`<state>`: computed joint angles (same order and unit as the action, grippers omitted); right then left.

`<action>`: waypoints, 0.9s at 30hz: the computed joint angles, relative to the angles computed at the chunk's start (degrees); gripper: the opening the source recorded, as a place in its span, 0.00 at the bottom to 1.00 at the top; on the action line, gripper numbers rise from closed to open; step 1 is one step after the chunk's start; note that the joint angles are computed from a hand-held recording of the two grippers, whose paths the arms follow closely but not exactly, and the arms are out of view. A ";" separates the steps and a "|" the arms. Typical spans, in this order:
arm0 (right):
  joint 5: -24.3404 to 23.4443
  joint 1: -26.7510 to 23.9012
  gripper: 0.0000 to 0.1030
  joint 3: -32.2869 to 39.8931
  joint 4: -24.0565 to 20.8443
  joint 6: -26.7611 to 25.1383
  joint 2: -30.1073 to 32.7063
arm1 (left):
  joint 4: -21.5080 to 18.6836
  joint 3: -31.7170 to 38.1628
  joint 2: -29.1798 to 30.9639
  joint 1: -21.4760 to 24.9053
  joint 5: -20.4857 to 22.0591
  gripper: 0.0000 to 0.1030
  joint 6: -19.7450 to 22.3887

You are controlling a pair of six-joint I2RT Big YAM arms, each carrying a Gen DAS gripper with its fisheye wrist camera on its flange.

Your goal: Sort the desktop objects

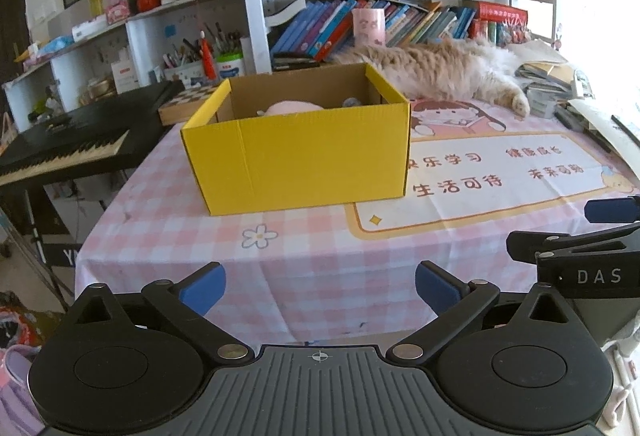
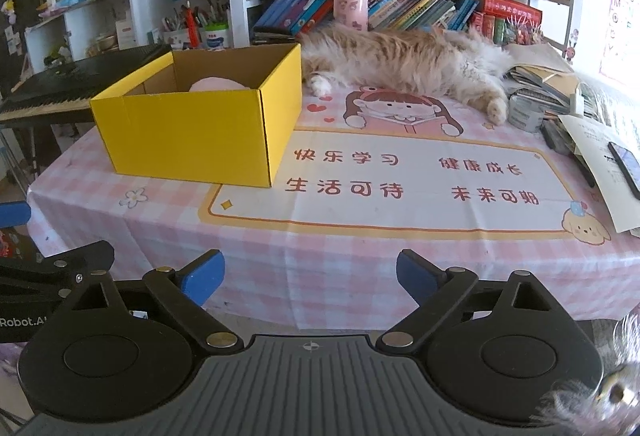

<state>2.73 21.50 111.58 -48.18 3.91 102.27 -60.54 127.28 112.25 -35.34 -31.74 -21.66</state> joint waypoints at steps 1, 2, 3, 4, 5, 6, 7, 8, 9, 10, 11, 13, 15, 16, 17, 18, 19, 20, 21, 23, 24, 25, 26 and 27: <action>0.12 0.02 0.91 0.09 -0.19 -0.01 0.07 | -0.22 0.11 0.07 0.04 0.12 1.00 -0.13; 0.26 0.03 0.92 0.22 -0.43 0.03 0.15 | -0.37 0.23 0.15 0.06 0.32 1.00 -0.18; 0.40 0.04 0.93 0.22 -0.52 0.08 0.15 | -0.53 0.38 0.24 0.08 0.55 1.00 -0.21; 0.56 0.05 0.93 0.19 -0.60 0.12 0.13 | -0.75 0.59 0.37 0.07 0.70 1.00 -0.18; 0.64 0.02 0.93 0.23 -0.70 0.12 0.14 | -0.95 0.81 0.51 0.05 0.76 1.00 -0.08; 0.76 0.01 0.94 0.24 -0.81 0.13 0.14 | -1.08 0.96 0.61 0.02 0.80 1.00 0.04; 0.87 0.00 0.95 0.29 -0.94 0.13 0.16 | -1.33 1.24 0.79 -0.02 0.79 1.00 0.18; 0.98 -0.03 0.95 0.38 -1.07 0.09 0.20 | -1.66 1.61 1.02 -0.06 0.74 1.00 0.25; 1.04 -0.04 0.95 0.37 -1.13 0.03 0.19 | -2.02 2.06 1.30 -0.10 0.65 1.00 0.32; 1.09 -0.01 0.95 0.43 -1.22 -0.03 0.21 | -2.46 2.57 1.62 -0.15 0.55 1.00 0.38; 1.11 -0.02 0.95 0.50 -1.33 -0.12 0.25 | -2.77 2.87 1.81 -0.15 0.56 1.00 0.44; 1.17 -0.07 0.96 0.61 -1.58 -0.30 0.29 | -3.22 3.30 2.07 -0.15 0.83 1.00 0.39; 1.26 -0.10 0.96 0.77 -1.90 -0.32 0.36 | -3.59 3.69 2.29 -0.09 1.17 1.00 0.31; 1.28 -0.14 0.96 0.86 -2.03 -0.33 0.41 | -3.74 3.80 2.35 -0.10 1.25 1.00 0.22; 1.29 -0.19 0.96 0.96 -2.17 -0.32 0.47 | -3.84 3.92 2.41 -0.11 1.29 1.00 0.12; 1.31 -0.21 0.96 1.01 -2.28 -0.30 0.49 | -3.86 4.01 2.46 -0.10 1.29 1.00 0.13; 1.29 -0.26 0.96 0.96 -2.34 -0.31 0.48 | -4.03 4.26 2.61 -0.11 1.33 1.00 0.02; 1.28 -0.28 0.96 0.96 -2.42 -0.34 0.47 | -4.10 4.29 2.63 -0.12 1.31 1.00 0.06; 1.23 -0.32 0.96 0.93 -2.48 -0.42 0.47 | -4.16 4.44 2.78 -0.16 1.32 1.00 0.09; 1.28 -0.39 0.96 0.83 -2.55 -0.54 0.41 | -4.25 4.84 3.07 -0.27 1.49 1.00 0.37; 1.38 -0.42 0.96 0.67 -2.49 -0.56 0.31 | -4.28 4.97 3.16 -0.31 1.63 1.00 0.60; 1.56 -0.41 0.96 0.54 -2.45 -0.50 0.23 | -4.33 5.11 3.27 -0.39 1.71 1.00 0.83; 1.62 -0.46 0.96 0.51 -2.50 -0.33 0.20 | -4.63 5.67 3.57 -0.40 1.76 1.00 0.99; 1.59 -0.53 0.96 0.48 -2.55 -0.15 0.18 | -4.80 5.94 3.73 -0.46 1.74 1.00 1.06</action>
<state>4.32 20.97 112.05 -50.73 3.77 102.44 -65.33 133.21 115.98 -35.80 -30.01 -20.60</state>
